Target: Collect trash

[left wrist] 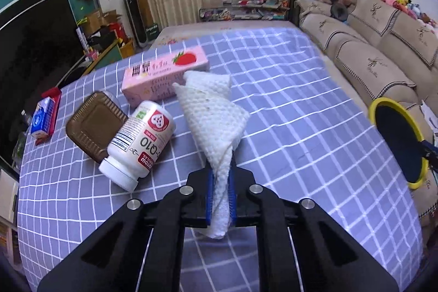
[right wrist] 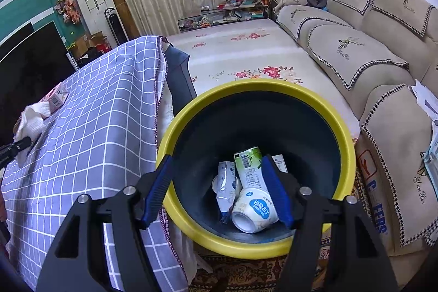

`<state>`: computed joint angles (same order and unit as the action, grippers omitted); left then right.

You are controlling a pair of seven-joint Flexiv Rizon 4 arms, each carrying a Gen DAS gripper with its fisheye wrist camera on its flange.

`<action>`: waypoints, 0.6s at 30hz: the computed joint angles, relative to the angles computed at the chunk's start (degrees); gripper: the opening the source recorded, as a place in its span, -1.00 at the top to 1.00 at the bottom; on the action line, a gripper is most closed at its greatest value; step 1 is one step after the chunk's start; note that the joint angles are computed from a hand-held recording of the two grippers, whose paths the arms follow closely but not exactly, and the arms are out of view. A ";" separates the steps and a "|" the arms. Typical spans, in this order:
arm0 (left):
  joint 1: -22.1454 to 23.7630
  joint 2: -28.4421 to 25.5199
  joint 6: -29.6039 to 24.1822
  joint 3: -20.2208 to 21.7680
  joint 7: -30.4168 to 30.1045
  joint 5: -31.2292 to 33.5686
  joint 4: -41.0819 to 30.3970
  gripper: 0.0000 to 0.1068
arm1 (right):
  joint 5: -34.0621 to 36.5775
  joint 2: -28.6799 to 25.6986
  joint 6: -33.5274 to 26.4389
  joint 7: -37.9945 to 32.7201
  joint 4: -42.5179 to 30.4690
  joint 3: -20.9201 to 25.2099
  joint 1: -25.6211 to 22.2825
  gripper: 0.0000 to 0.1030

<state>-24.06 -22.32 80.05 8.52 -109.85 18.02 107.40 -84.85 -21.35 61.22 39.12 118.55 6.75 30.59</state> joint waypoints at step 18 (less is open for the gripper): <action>-1.63 1.64 2.39 -11.90 14.57 -9.95 -0.64 0.82 | -1.45 12.11 -9.20 7.51 10.53 5.03 -1.02 -0.28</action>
